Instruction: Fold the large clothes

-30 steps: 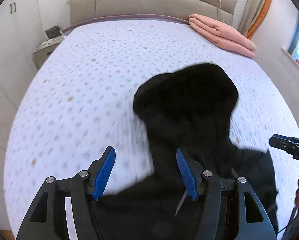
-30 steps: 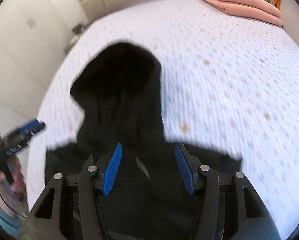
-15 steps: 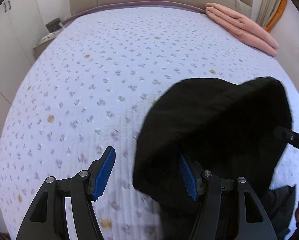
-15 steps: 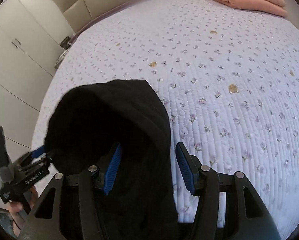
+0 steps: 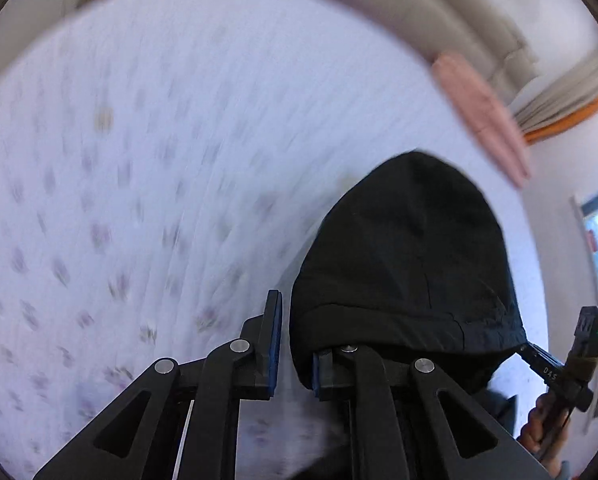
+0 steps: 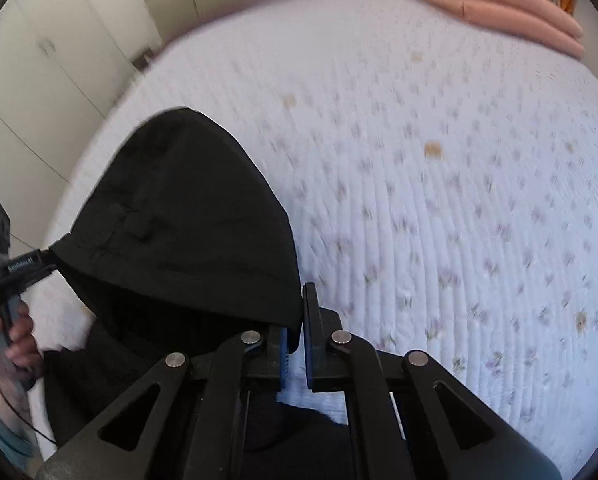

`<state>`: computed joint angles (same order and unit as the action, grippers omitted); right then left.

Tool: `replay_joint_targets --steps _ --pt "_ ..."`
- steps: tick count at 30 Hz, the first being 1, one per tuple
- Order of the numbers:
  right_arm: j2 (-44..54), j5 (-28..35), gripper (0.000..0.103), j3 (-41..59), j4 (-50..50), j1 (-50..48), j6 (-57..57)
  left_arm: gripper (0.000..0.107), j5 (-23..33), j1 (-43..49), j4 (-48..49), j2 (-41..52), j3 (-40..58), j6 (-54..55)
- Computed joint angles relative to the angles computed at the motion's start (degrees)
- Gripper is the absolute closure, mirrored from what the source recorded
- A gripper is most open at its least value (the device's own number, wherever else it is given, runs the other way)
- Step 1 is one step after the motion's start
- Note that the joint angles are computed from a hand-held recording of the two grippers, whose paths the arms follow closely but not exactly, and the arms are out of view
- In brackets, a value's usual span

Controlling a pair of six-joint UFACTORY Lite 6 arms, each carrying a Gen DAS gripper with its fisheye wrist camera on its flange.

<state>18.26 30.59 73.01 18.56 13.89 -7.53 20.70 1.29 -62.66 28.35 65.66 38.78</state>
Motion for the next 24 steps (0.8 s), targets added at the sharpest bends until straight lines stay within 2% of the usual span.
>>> replay_joint_targets --steps 1,3,5,7,9,10,11,13,15,18,20,22,24 --pt "2.6 -0.2 0.098 0.0 1.4 -0.6 -1.2 0.091 1.0 0.6 -2.2 3.4 1.0 2.0" --pt "6.4 -0.4 0.099 -0.1 7.6 -2.4 -6.5 0.091 1.4 1.1 -7.7 4.6 0.9 8.3" --pt "7.6 -0.9 0.099 -1.1 15.6 -4.5 -13.1 0.090 1.1 0.5 -5.8 4.8 1.3 7.5" --pt "7.9 -0.1 0.099 -1.0 17.4 -5.3 -14.4 0.088 1.3 0.3 -3.2 4.4 1.5 6.6" --pt "7.9 1.6 0.098 -0.3 17.2 -5.8 -14.6 0.080 2.4 0.5 1.2 3.1 1.7 3.3" --pt "7.9 2.8 0.089 0.2 17.3 -6.4 -14.8 0.067 3.4 0.8 5.1 1.1 0.8 0.2" --pt "7.4 4.5 0.081 0.5 17.2 -7.1 -14.5 0.049 4.3 1.5 9.1 -0.4 0.5 -2.1" --pt "5.3 7.3 0.066 0.4 16.4 -8.8 -14.2 0.037 8.2 3.0 12.0 -5.8 -3.5 0.4" --pt "1.0 9.1 0.065 -1.6 16.1 -10.1 -15.5 0.037 11.9 4.8 14.8 -12.0 -8.2 3.2" --pt "-5.3 13.3 0.065 -3.3 16.8 -12.2 -17.5 0.037 12.3 5.1 21.1 -20.7 -12.6 -0.7" --pt "-7.6 15.2 0.065 -2.1 18.9 -12.9 -18.9 0.037 12.5 5.1 19.0 -24.7 -12.8 1.1" --pt "-7.9 14.2 0.065 1.4 18.2 -10.1 -16.3 0.037 10.2 1.7 16.6 -24.0 -8.3 -0.3" --pt "-4.7 13.1 0.062 6.8 18.1 -6.3 -14.4 0.037 8.0 -2.5 17.0 -18.4 -1.1 -4.7"
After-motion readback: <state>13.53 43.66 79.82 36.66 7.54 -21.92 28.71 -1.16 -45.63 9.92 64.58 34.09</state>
